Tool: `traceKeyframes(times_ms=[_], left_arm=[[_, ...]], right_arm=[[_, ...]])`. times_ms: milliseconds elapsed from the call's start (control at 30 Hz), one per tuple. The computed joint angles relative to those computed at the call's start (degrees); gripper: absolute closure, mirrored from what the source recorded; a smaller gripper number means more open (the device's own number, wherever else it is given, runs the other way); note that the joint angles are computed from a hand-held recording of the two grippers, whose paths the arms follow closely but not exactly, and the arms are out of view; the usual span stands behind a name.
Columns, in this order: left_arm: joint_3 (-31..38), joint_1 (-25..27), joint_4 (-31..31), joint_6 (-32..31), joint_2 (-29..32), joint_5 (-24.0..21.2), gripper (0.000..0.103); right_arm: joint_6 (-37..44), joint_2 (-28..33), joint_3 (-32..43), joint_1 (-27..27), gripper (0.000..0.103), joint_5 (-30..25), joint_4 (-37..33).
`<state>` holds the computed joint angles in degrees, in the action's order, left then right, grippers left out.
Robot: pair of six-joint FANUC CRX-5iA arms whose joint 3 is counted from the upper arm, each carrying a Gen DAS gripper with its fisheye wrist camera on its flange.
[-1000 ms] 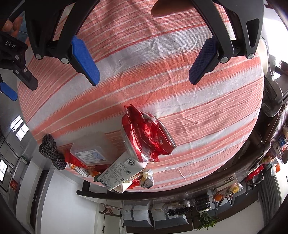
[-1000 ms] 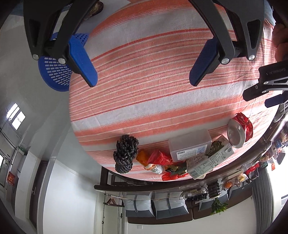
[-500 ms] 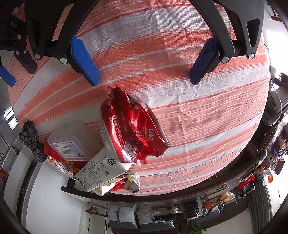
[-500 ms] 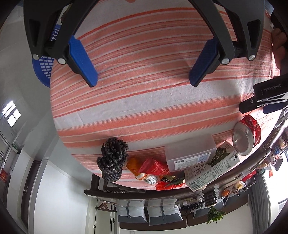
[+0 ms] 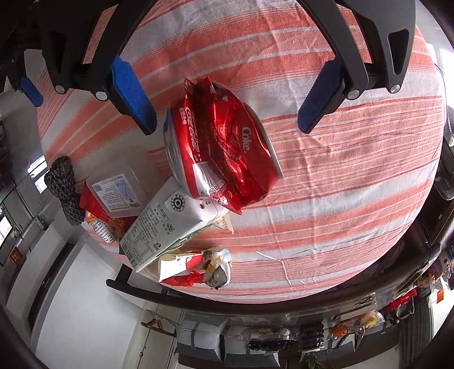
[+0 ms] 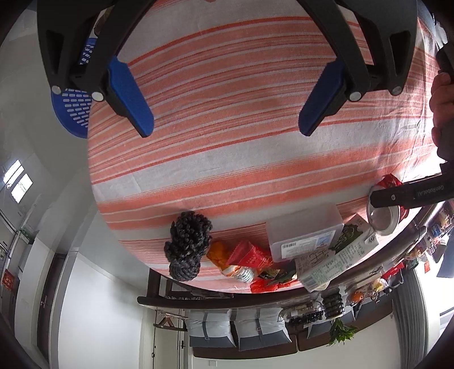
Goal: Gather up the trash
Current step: 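Grasp the red Coke can with the left tool while the right tool grasps the black rope bundle, then carry both items to the blue basket and open both tools to drop them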
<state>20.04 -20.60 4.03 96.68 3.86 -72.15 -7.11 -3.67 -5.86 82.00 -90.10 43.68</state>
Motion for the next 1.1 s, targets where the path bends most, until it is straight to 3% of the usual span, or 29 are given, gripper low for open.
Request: traceKeyframes(times_ms=[67, 133, 200, 300, 367, 467, 500, 533, 567, 800, 967, 1100], left_arm=[[-0.08, 0.60, 0.25, -1.14, -0.15, 0.98, 0.005], [-1.72, 1.84, 2.52, -4.08, -1.00, 2.91, 0.021], [-3.67, 3.35, 6.51, -7.67, -1.61, 3.83, 0.044], [-5.75, 4.39, 8.57, -11.31, -3.05, 4.79, 0.054], [-8.25, 5.52, 11.04, -14.39, -4.77, 5.10, 0.055], [-12.80, 7.41, 15.58, -19.08, -8.00, 4.88, 0.057], [-14.06, 7.91, 16.94, -20.54, -8.94, 4.54, 0.056], [-15.24, 8.23, 18.24, -21.92, -9.80, 4.31, 0.057], [-16.11, 8.41, 19.13, -23.12, -10.50, 4.06, 0.057], [-17.35, 4.94, 23.64, -26.12, -10.95, 5.46, 0.057], [-13.15, -1.01, 25.18, -26.45, -6.77, 6.83, 0.057], [-6.73, -6.77, 27.36, -26.20, -0.80, 6.05, 0.057]], right_arm=[[-0.06, -1.32, -0.08, -0.91, 0.005, -1.66, 1.66], [1.20, -3.34, -0.16, -3.12, 0.005, -0.41, 2.51], [2.80, -4.90, 0.01, -6.63, 0.005, 2.74, 2.48], [8.83, -4.57, 3.71, -14.58, 0.007, 8.76, -4.37], [11.79, -3.86, 6.11, -19.58, 0.033, 12.86, -10.41], [13.91, -2.57, 8.36, -24.88, 0.040, 16.73, -17.26], [15.19, -2.35, 8.72, -25.88, 0.045, 17.72, -19.24], [16.74, -2.17, 9.18, -26.71, 0.061, 18.68, -21.11], [17.42, -2.31, 9.21, -26.88, 0.066, 19.31, -21.81], [14.67, -7.96, 5.02, -18.03, 0.068, 14.20, -13.33], [8.46, -16.52, -1.35, -10.02, 0.068, 5.58, -8.76], [0.59, -24.32, -7.03, -3.36, 0.068, -4.72, -7.61]])
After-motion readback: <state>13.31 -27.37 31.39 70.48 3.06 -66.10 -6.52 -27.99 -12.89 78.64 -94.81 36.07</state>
